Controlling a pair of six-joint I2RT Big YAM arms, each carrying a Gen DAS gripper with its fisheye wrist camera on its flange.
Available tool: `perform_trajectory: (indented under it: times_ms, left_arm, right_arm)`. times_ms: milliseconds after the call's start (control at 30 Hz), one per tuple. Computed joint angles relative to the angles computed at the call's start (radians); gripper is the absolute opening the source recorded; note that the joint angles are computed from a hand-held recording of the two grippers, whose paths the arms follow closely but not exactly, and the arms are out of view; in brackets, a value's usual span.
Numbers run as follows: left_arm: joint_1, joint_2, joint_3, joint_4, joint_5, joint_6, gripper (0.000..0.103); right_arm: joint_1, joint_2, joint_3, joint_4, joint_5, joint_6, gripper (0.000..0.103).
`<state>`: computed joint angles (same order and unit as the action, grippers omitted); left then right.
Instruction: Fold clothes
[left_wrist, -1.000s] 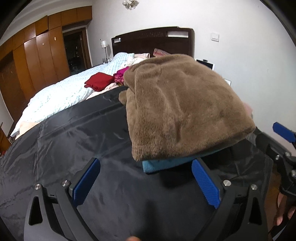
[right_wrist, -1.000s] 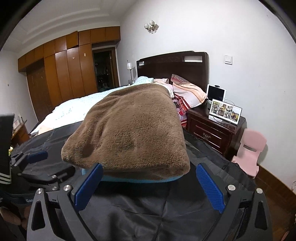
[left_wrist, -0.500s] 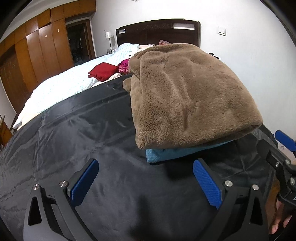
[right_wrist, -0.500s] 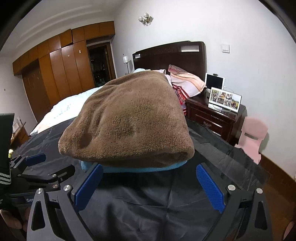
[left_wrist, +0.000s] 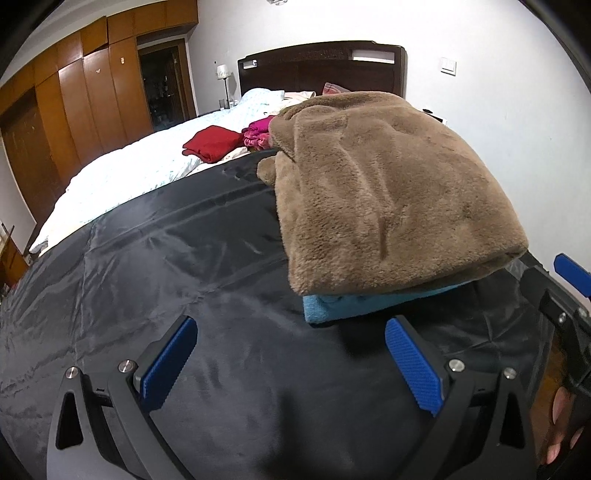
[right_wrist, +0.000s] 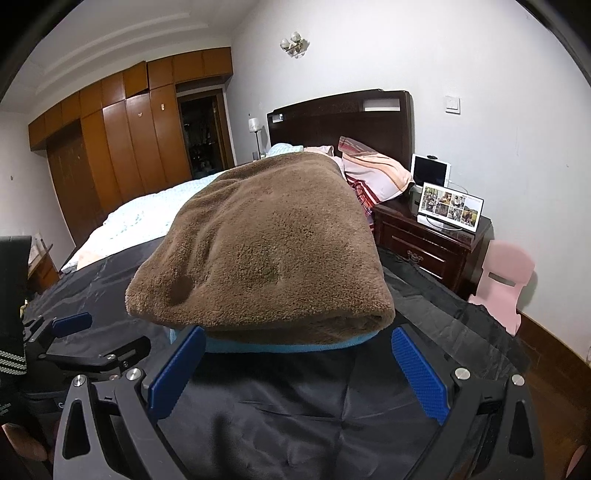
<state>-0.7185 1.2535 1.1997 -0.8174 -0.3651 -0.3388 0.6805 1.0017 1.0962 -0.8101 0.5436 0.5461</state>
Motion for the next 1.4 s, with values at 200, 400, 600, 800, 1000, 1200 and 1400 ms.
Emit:
perform_trajectory:
  times_ms: [200, 400, 600, 800, 1000, 1200, 1400]
  left_arm:
    - [0.032, -0.026, -0.029, 0.009, -0.020, -0.019, 0.102]
    - [0.066, -0.058, -0.060, 0.023, -0.026, -0.017, 0.102]
    - [0.115, -0.089, -0.098, 0.043, 0.001, -0.005, 0.102]
    - [0.185, -0.099, -0.137, 0.053, 0.055, -0.001, 0.102]
    - [0.245, -0.089, -0.142, 0.051, 0.137, -0.004, 0.102]
    - [0.256, -0.081, -0.135, 0.041, 0.177, -0.001, 0.102]
    - [0.246, -0.100, -0.128, 0.031, 0.191, -0.010, 0.102]
  right_arm:
    - [-0.012, 0.039, 0.042, 0.022, -0.014, -0.059, 0.102]
    - [-0.044, 0.183, 0.199, 0.030, -0.052, -0.172, 0.102]
    - [-0.089, 0.466, 0.538, -0.157, -0.058, -0.185, 0.102]
    - [-0.128, 0.785, 0.959, -0.441, -0.079, -0.228, 0.102]
    - [-0.120, 1.010, 1.247, -0.666, -0.043, -0.287, 0.102]
    - [-0.138, 1.084, 1.332, -0.718, -0.104, -0.304, 0.103]
    - [-0.144, 1.000, 1.197, -0.604, -0.139, -0.330, 0.103]
